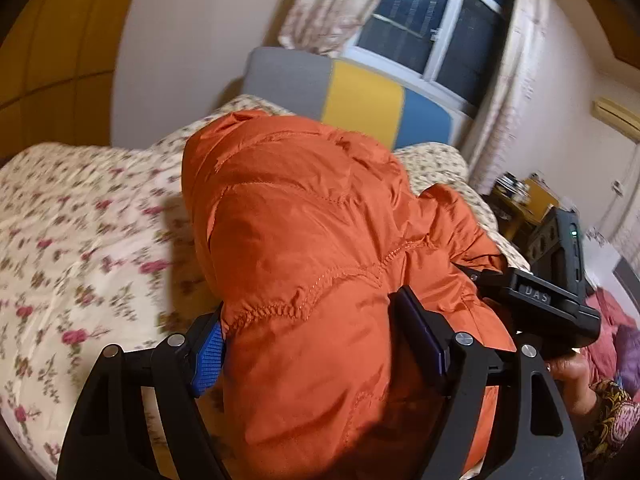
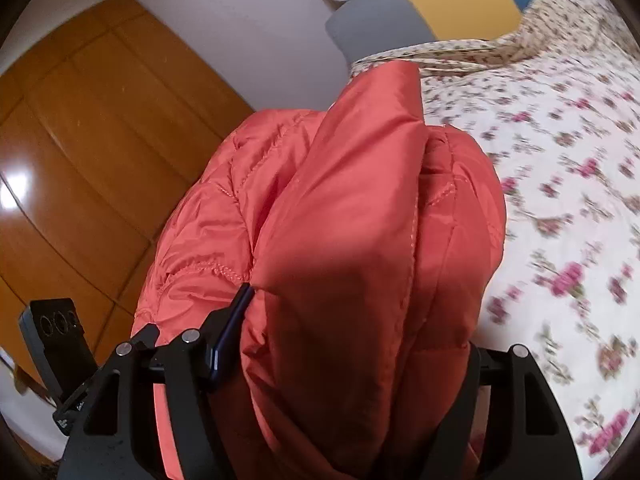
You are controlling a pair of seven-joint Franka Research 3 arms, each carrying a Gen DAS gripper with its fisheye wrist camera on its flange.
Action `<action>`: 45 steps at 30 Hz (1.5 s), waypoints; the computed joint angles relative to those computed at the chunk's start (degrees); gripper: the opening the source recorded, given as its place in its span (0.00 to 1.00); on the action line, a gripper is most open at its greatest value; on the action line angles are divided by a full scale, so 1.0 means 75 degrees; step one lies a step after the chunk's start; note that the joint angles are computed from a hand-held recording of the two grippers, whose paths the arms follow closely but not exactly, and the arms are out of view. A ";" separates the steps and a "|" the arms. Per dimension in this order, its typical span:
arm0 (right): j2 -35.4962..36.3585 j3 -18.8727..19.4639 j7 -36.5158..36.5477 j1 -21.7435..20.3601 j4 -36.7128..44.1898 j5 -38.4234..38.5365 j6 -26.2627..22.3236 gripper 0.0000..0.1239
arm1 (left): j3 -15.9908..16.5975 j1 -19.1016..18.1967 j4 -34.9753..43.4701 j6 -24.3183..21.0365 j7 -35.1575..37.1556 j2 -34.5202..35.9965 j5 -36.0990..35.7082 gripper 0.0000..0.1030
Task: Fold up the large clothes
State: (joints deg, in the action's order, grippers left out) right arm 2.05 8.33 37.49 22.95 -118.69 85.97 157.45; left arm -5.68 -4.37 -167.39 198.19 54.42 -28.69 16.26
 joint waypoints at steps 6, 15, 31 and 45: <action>0.0730 0.0196 0.1870 0.0259 0.0460 -0.2153 0.0679 0.65 | 0.0020 0.0333 -0.0135 -0.0007 -0.0009 0.0357 -0.0123 0.80; 0.0708 0.0347 0.2607 0.0186 0.0221 -0.2901 0.1227 0.67 | -0.0186 0.0406 -0.0322 0.0326 -0.0320 0.0656 -0.0573 0.95; -0.0549 0.0089 0.7812 0.0441 -0.1470 -0.8426 0.2049 0.69 | -0.0824 0.0475 -0.0655 -0.1165 -0.1040 -0.0593 -0.0715 0.96; -0.1454 -0.0904 0.8133 0.1246 -0.1714 -0.8372 0.3406 0.69 | -0.2343 0.2415 0.0428 -0.2016 -0.1983 -0.1249 -0.0052 0.96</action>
State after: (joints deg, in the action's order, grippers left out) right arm -8.85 1.56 98.49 32.29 -131.55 23.19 183.00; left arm -23.25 13.74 -164.18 183.07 39.54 -38.06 15.87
